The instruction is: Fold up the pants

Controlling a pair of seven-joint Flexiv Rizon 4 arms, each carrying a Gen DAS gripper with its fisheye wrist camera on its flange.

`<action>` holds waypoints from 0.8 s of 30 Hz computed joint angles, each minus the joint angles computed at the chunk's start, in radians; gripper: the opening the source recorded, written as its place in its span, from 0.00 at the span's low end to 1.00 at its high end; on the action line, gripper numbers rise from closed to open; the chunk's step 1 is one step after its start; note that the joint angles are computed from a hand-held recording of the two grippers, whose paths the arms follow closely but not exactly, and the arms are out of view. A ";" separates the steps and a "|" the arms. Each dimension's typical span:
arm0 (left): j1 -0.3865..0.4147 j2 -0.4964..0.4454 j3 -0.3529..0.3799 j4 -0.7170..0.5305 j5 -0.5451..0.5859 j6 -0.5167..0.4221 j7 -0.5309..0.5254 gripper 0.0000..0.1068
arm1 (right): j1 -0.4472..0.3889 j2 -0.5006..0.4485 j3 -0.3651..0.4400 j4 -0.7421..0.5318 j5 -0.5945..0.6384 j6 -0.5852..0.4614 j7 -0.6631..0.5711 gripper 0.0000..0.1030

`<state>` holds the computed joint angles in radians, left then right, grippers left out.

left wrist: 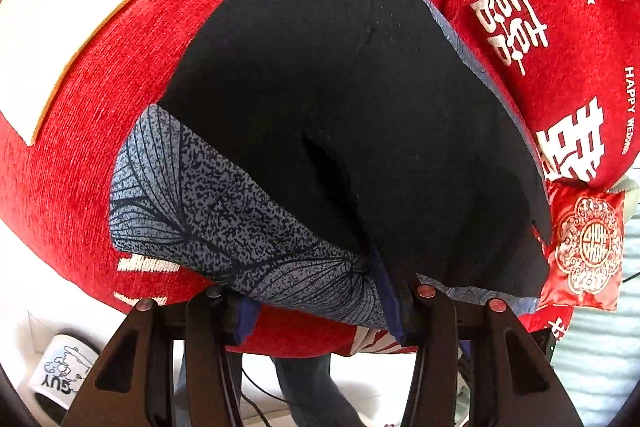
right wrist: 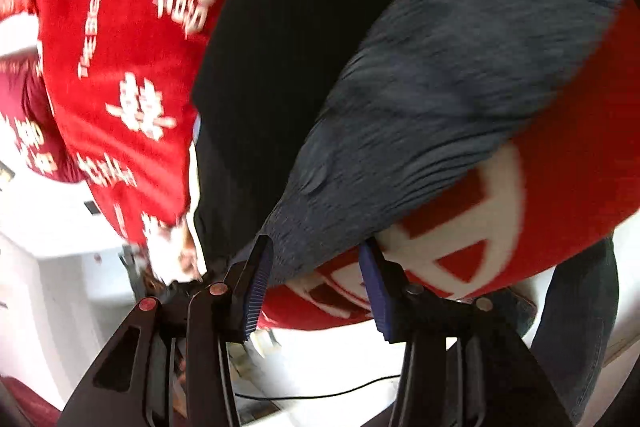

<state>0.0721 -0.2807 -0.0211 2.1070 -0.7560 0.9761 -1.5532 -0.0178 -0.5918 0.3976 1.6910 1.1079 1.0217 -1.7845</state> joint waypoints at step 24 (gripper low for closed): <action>0.019 -0.095 0.009 -0.342 0.163 -0.022 -0.131 0.23 | 0.015 -0.097 -0.090 -0.450 -0.173 -0.352 0.148 0.06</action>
<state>0.0912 -0.3755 -0.0117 1.7648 -0.5926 0.9544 -1.6837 -0.0028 -0.6883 0.3080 1.2412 0.9346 0.6693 -1.6364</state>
